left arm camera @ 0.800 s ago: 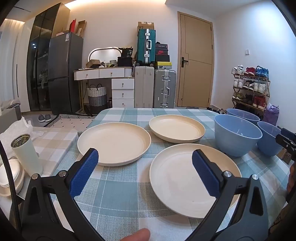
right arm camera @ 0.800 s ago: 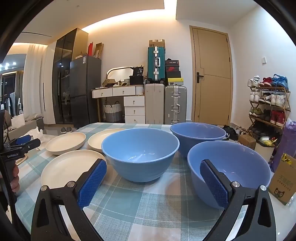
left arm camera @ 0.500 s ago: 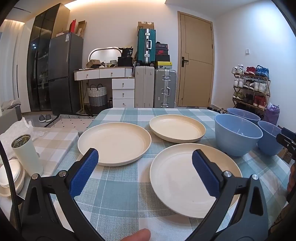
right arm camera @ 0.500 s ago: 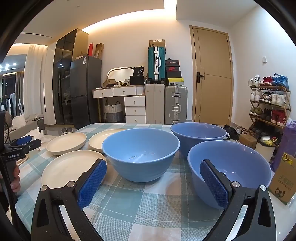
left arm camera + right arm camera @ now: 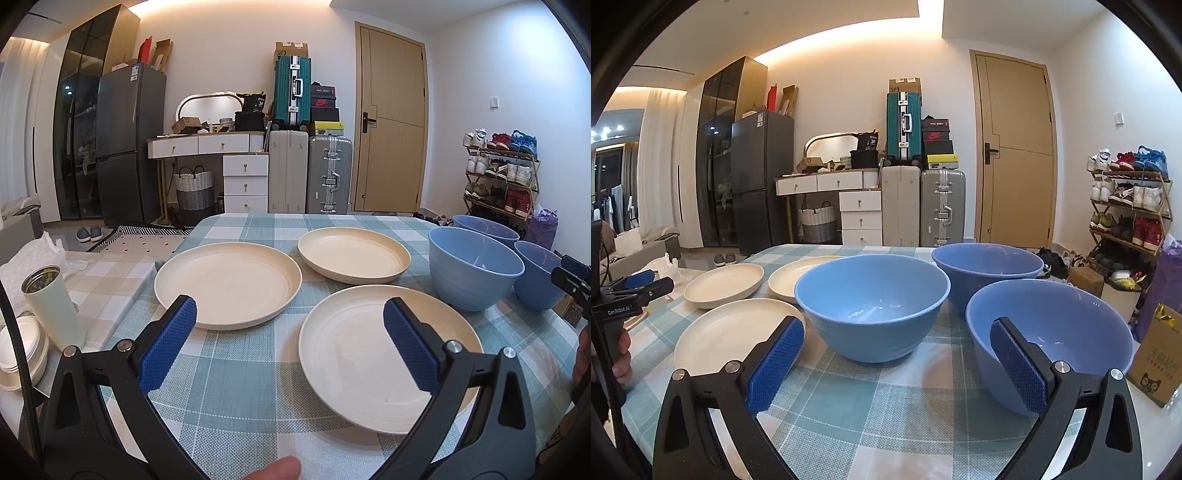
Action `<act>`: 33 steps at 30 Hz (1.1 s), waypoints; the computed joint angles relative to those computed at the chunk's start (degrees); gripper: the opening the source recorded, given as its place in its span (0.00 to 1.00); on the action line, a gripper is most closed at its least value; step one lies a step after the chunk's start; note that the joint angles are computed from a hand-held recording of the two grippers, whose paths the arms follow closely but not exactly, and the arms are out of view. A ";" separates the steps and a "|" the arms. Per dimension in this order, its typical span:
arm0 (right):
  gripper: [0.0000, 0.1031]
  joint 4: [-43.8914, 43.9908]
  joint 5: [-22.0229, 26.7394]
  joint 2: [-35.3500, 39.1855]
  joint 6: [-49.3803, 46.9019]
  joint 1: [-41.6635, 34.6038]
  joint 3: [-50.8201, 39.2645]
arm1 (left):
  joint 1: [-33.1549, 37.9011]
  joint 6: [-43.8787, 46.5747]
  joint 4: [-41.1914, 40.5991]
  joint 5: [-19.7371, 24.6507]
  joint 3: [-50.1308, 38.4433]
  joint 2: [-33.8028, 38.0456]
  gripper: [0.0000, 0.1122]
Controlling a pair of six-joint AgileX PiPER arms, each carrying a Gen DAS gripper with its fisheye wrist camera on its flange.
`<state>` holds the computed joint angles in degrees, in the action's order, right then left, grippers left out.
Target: Organize plates and bowls
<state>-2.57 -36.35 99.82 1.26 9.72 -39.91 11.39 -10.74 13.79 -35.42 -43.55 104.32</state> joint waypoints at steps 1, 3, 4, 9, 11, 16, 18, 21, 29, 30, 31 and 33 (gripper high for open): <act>1.00 -0.13 0.03 0.01 0.10 -0.03 -0.02 | 0.00 0.00 0.00 0.00 0.00 0.00 0.90; 1.00 -0.07 0.05 0.01 0.10 -0.05 -0.04 | 0.00 0.00 0.00 0.00 0.00 0.00 0.90; 1.00 -0.05 0.00 -0.02 0.07 -0.02 0.02 | 0.00 0.00 0.00 0.00 0.00 0.00 0.90; 1.00 -0.19 0.15 0.00 0.22 -0.09 -0.06 | 0.04 -0.22 0.27 0.04 -0.01 -0.01 0.90; 1.00 -0.03 0.30 -0.02 0.07 0.00 -0.10 | 0.01 -0.02 -0.01 0.02 0.01 -0.03 0.90; 1.00 -0.23 0.11 0.02 0.10 -0.10 -0.06 | 0.04 -0.40 0.34 0.23 -0.04 -0.06 0.90; 1.00 -0.19 0.17 0.00 0.16 -0.06 -0.07 | 0.00 -0.13 0.02 0.05 0.05 -0.07 0.90; 1.00 -0.22 0.18 0.02 0.08 -0.03 -0.09 | 0.02 -0.24 0.20 0.12 -0.02 -0.03 0.90; 1.00 -0.24 0.32 0.01 0.13 -0.10 -0.18 | 0.03 -0.48 0.36 0.26 -0.03 -0.07 0.90; 1.00 -0.26 0.34 0.01 0.12 -0.12 -0.19 | -0.01 -0.40 0.28 0.28 -0.03 -0.07 0.90; 1.00 0.04 0.08 0.07 -0.03 0.13 0.01 | 0.03 -0.49 0.42 0.33 -0.07 -0.07 0.90; 1.00 1.68 -0.87 0.45 -1.07 1.04 0.55 | 0.02 -0.42 0.39 0.43 -0.09 -0.08 0.90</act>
